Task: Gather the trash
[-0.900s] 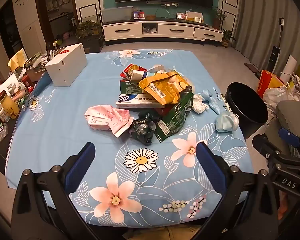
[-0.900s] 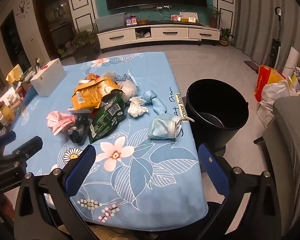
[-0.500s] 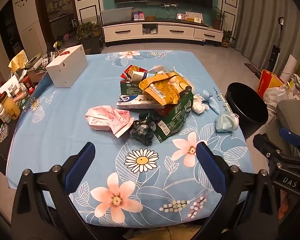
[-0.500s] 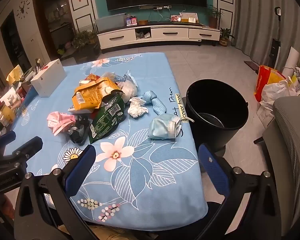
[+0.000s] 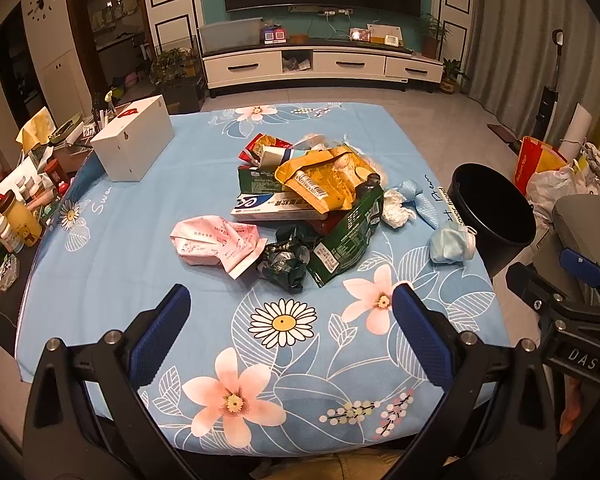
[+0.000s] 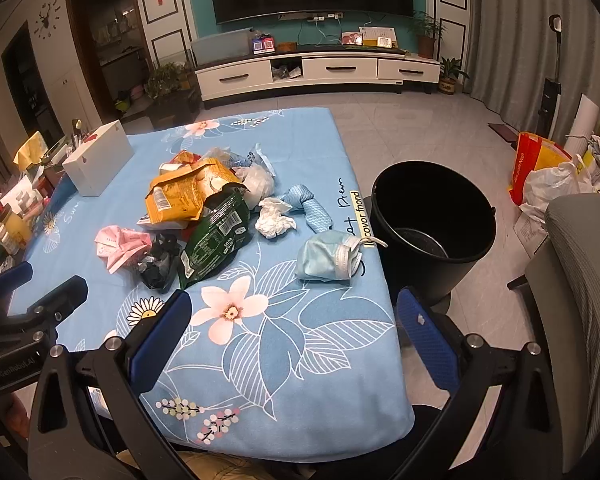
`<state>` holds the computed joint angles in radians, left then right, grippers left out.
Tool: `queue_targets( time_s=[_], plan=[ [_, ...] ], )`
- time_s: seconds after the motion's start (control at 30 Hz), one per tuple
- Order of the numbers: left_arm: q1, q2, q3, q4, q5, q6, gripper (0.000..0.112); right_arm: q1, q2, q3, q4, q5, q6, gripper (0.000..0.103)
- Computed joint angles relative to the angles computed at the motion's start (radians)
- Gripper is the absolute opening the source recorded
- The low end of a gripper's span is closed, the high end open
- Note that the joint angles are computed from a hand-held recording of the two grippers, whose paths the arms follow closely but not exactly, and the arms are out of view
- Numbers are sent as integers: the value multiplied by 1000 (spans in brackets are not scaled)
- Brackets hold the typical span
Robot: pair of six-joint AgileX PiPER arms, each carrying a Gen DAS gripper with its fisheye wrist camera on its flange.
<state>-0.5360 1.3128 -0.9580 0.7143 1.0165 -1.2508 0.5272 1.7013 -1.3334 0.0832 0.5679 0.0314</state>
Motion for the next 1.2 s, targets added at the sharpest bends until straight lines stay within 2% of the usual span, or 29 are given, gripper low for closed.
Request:
queue_targets(
  time_s=[1.2],
  plan=[
    [-5,11,-3,3,-3,-1,100,4,3,2,-2,-6,7,100]
  ],
)
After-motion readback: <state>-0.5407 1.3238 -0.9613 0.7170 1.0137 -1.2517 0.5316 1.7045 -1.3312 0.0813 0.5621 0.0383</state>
